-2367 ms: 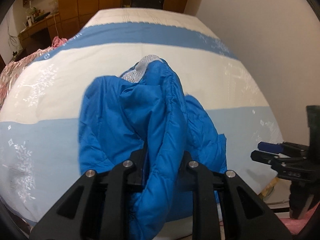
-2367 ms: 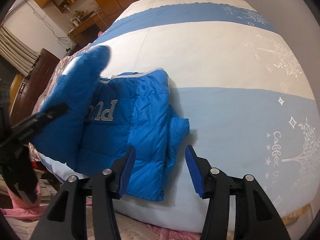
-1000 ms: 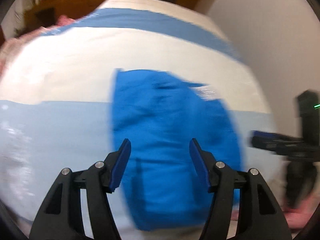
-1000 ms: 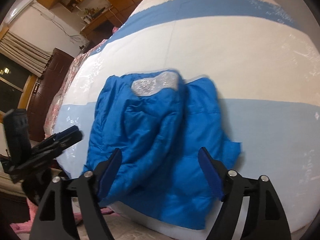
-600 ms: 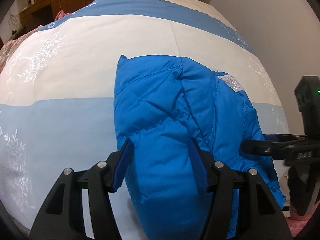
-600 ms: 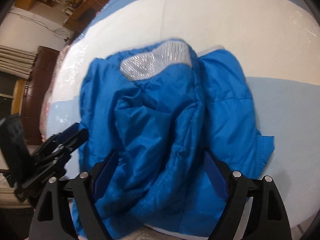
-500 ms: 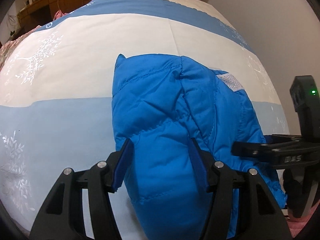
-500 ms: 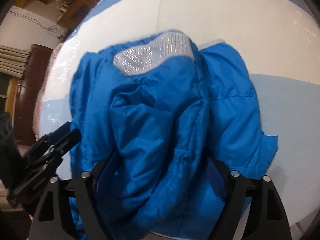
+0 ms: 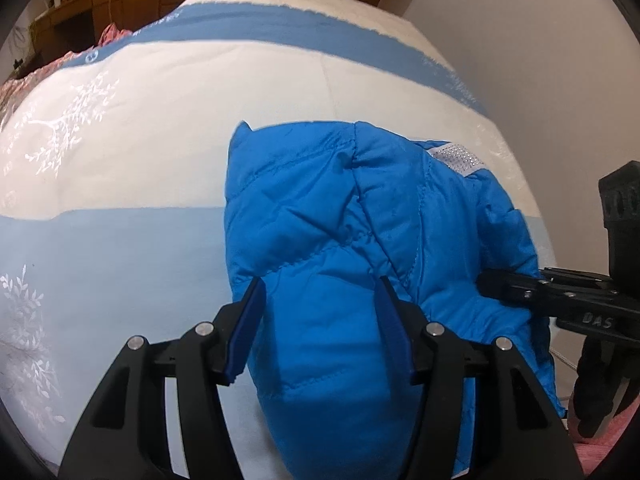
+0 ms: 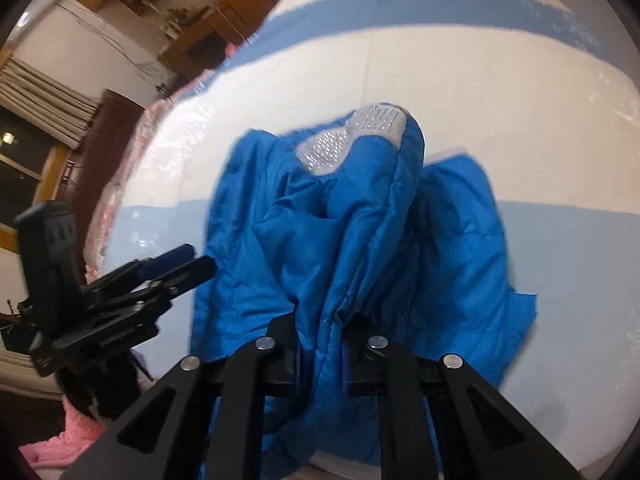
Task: Fold large clothes
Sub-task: 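Press the folded bundle flat with the left tool while the right tool holds it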
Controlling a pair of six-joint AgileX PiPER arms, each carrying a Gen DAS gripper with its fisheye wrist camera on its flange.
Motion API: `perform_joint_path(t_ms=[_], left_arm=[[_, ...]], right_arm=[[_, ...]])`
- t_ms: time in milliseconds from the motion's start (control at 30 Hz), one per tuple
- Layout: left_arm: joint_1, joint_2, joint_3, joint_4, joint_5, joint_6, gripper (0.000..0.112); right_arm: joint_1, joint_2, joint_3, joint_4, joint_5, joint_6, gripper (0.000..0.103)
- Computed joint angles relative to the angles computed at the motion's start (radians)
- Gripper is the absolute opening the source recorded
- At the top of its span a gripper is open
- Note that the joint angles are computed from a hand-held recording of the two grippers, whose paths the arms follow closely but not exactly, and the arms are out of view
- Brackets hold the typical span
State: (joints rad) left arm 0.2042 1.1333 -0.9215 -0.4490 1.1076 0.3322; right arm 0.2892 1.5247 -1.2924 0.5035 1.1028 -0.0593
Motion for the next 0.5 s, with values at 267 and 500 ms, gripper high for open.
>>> perform_joint_path(t_ms=[267, 500], left_arm=[[-0.168, -0.089, -0.018, 0.037, 0.007, -0.126, 0.055], [-0.381, -0.070, 0.070, 0.121, -0.093, -0.263, 0.056]], right_arm=[[-0.153, -0.149, 0.067, 0.000, 0.064, -0.083, 0.012], [-0.326, -0.110, 0.218, 0.065, 0.046, -0.217, 0.014]])
